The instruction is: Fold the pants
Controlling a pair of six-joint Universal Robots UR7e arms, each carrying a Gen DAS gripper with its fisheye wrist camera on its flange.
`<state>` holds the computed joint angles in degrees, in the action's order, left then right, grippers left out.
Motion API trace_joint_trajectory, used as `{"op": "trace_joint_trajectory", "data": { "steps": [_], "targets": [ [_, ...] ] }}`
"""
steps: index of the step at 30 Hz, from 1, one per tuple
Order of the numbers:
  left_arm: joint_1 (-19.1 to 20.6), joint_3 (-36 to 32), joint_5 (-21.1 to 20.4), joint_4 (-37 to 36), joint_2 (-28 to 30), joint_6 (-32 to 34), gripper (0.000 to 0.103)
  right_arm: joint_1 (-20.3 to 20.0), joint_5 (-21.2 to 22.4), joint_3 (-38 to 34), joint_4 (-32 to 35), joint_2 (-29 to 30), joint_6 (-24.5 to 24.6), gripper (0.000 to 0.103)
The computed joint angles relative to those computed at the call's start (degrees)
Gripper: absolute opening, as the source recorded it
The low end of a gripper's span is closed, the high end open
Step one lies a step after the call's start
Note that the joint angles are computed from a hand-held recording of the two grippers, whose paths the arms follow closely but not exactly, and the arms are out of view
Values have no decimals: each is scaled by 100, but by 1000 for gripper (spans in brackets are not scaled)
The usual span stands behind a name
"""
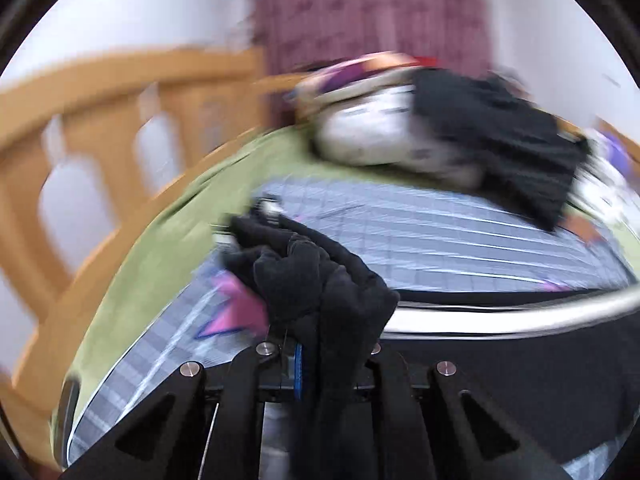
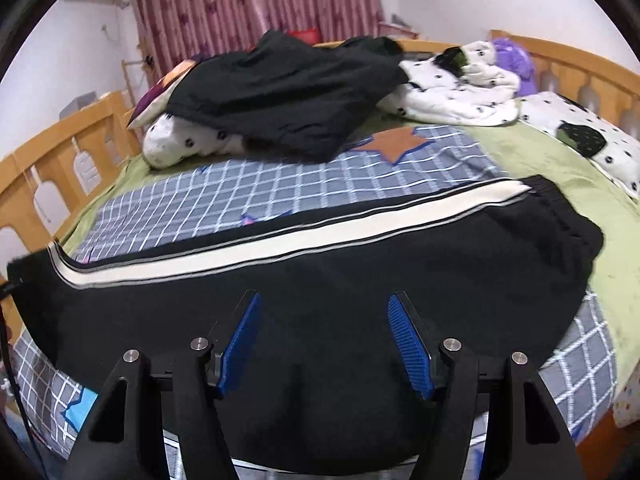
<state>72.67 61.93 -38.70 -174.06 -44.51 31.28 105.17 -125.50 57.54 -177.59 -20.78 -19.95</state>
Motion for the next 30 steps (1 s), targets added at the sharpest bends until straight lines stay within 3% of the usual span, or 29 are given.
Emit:
{"op": "trace_joint_trajectory", "data": {
  "steps": [6,11,13,15,17,19,22,23,24,26,28,30],
  "targets": [
    [-572,524,-671,531,355,102,10,-177,-143,534,-753,-400,-1,65],
    [-639,915,-1254,1727,697,-911,10,-390,14,1176,-1264,-957,667,65],
    [-661,1133,-993,1547,908,-1035,10,-448,147,1357,-1365,-1106,902,65],
    [-772,1419,-676,932,944,-562,11,-482,220,1456,-1428,-1192,1038,65],
    [-726,1570,-1092,1277,657,-741,31,-486,234,1404,-1346,-1169,1057,65],
    [-632,1394,-1627,2226,342,-1320,42,-471,264,1286,-1164,-1100,997,65],
    [-485,1441,-2035,2567,-165,-1673,45,-430,297,1112,-929,-963,835,65],
    [-448,1394,-2059,2640,-233,-1724,60,-412,350,1070,-804,-925,805,65],
    [-398,1371,-1999,2655,-341,-1771,66,-396,437,1020,-638,-886,813,65],
    [-344,1482,-1631,2171,-525,-1603,66,-377,716,932,-190,-825,879,65],
    [-235,1749,-1756,1970,-844,-1412,66,-348,1067,764,360,-709,932,65],
    [-157,1787,-1524,1951,-994,-1301,66,-304,1246,595,660,-572,876,65]
  ]
}}
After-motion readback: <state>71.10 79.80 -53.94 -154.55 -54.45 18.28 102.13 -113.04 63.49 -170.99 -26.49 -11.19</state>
